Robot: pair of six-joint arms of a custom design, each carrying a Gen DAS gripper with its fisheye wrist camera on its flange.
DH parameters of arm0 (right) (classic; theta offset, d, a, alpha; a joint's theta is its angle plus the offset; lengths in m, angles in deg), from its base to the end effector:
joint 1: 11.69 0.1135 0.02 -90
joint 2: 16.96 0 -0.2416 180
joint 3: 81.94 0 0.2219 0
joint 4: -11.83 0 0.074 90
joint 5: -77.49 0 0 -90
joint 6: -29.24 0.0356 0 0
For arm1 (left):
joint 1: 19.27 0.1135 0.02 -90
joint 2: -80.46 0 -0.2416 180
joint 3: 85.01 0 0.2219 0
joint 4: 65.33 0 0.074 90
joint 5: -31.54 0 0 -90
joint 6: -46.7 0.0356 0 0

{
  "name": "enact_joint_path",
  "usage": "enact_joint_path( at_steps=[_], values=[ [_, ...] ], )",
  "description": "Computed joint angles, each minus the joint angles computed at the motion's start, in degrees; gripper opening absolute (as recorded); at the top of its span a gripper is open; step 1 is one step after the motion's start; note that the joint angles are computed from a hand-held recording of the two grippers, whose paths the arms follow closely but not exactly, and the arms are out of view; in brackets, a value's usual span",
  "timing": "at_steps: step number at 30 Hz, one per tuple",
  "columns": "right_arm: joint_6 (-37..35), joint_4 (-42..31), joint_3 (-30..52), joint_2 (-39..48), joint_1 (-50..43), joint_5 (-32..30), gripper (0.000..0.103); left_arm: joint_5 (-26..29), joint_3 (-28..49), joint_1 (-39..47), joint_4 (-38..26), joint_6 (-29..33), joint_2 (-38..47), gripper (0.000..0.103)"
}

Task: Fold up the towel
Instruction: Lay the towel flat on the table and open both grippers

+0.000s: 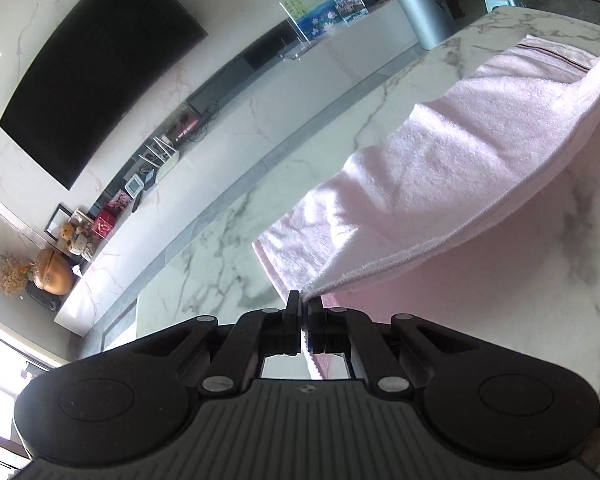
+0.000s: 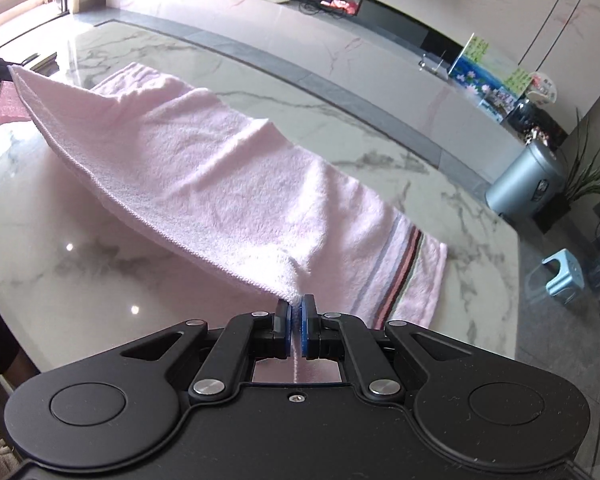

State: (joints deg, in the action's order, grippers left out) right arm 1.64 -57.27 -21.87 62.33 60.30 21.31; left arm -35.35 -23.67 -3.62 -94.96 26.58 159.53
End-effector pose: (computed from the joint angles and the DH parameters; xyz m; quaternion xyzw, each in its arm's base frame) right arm 0.0769 0.1723 0.1743 -0.0757 0.9537 -0.0998 0.2735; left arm 0.2521 0.0561 0.2046 0.4808 0.7792 0.1049 0.3882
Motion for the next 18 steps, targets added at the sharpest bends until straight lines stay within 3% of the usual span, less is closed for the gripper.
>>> enact_joint_path(
  at_steps=[9,16,18],
  values=[
    [4.64,9.05,-3.97,6.44,4.85,-8.67,0.003,-0.73,-4.84,5.81,-1.92,7.62,3.39,0.002],
    [1.68,16.50,-8.94,5.68,2.37,-13.92,0.004,-1.66,-6.12,7.44,-1.99,10.29,5.59,0.005],
    [1.15,16.89,-9.71,4.81,2.02,-14.81,0.010,-1.73,-5.71,7.89,-2.08,11.01,6.24,0.006]
  ],
)
